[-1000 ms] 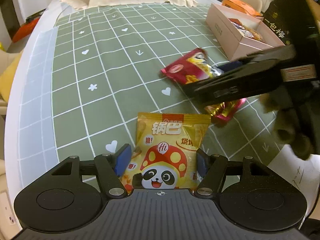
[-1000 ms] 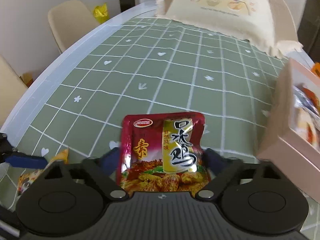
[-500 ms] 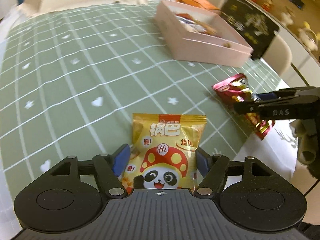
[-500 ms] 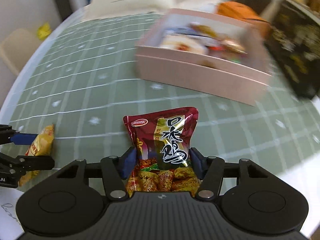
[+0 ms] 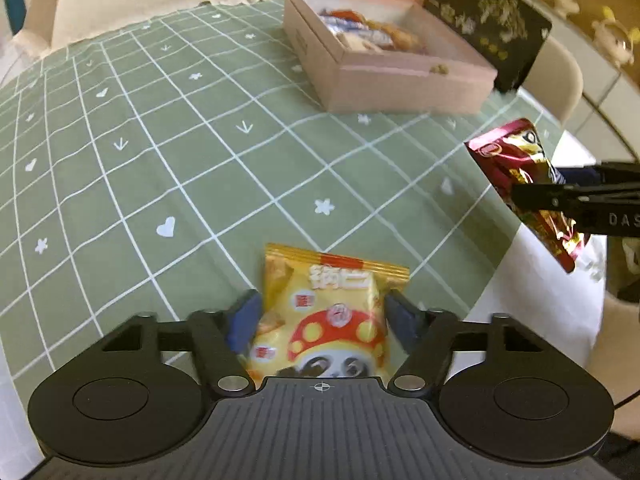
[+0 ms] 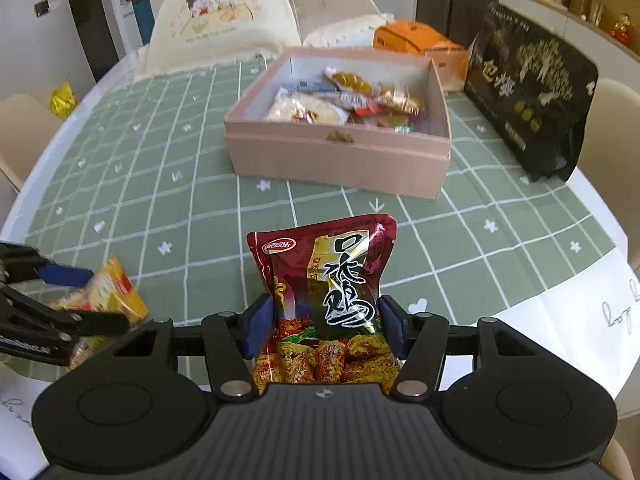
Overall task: Organize snacks
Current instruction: 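Carry the panda bag and spicy chicken bag over the pink box and open both tools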
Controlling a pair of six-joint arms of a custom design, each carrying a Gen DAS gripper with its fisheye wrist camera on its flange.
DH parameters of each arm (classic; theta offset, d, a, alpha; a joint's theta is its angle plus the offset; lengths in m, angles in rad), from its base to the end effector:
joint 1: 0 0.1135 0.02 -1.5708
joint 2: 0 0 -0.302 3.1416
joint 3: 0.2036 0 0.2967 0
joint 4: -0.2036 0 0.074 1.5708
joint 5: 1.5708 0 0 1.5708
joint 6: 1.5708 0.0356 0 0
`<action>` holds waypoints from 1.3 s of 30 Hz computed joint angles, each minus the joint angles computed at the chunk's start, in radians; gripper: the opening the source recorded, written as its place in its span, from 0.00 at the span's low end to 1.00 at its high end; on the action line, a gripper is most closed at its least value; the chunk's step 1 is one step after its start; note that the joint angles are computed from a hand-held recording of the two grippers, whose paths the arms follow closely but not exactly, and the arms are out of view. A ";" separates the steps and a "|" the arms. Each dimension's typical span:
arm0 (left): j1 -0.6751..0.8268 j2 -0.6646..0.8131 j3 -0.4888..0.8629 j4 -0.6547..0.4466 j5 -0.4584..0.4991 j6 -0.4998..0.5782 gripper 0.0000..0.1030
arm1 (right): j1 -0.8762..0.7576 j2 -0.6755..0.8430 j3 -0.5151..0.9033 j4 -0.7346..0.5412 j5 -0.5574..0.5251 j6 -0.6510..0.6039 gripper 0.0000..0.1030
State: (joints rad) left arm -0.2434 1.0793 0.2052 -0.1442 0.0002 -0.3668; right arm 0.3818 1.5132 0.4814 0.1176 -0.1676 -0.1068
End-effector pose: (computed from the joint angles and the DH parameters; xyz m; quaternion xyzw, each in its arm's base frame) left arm 0.1625 -0.0404 0.1021 -0.0593 0.9603 -0.0820 0.2601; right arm 0.2482 0.1061 0.1100 -0.2543 0.9087 0.1225 0.3074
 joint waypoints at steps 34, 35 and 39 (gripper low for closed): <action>0.245 0.065 0.168 0.317 0.133 -0.061 0.55 | -0.136 0.000 0.404 -0.031 -0.141 0.178 0.83; 0.239 0.069 0.152 0.324 0.114 -0.054 0.55 | -0.125 0.061 0.466 -0.045 -0.138 0.177 0.83; 0.203 0.100 0.071 0.393 0.030 -0.036 0.55 | -0.098 0.186 0.527 -0.070 -0.094 0.168 0.83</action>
State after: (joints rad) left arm -0.0408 1.1796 0.2760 0.2485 0.0304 -0.4028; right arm 0.2839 1.6994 1.0085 0.0476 -0.2612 0.0617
